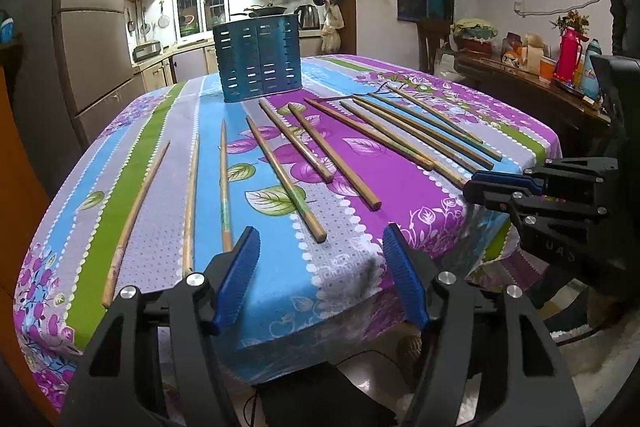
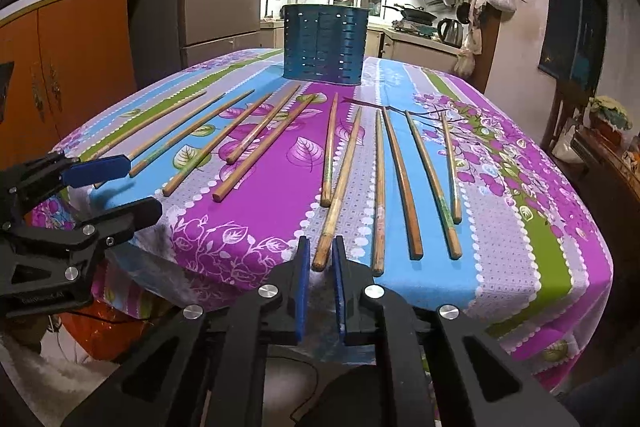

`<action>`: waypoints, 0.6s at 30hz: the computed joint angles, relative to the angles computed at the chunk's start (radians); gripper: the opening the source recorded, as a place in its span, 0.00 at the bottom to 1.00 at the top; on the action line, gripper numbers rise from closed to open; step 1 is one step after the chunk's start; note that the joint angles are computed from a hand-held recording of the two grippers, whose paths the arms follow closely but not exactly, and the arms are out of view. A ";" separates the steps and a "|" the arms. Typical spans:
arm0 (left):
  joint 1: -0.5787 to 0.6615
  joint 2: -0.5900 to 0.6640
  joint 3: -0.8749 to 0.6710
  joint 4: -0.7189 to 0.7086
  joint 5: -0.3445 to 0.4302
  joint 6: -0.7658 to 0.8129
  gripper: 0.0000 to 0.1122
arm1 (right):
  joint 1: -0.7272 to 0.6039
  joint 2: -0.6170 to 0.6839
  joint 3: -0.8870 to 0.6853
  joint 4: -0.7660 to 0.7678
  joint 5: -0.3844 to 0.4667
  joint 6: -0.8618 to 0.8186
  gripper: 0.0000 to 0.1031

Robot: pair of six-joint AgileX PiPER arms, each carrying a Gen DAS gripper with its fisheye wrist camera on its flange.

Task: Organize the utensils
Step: 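Lower the right gripper onto a wooden chopstick and close on it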

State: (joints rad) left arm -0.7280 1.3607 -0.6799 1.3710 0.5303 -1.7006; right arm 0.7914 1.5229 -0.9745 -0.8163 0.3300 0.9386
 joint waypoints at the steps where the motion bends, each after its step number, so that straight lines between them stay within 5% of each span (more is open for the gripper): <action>1: 0.006 0.004 -0.004 -0.001 -0.007 0.003 0.54 | -0.002 -0.001 0.003 0.003 -0.006 0.003 0.12; 18: 0.039 0.106 -0.102 -0.111 0.030 0.039 0.19 | 0.001 0.001 0.006 -0.016 -0.018 0.022 0.09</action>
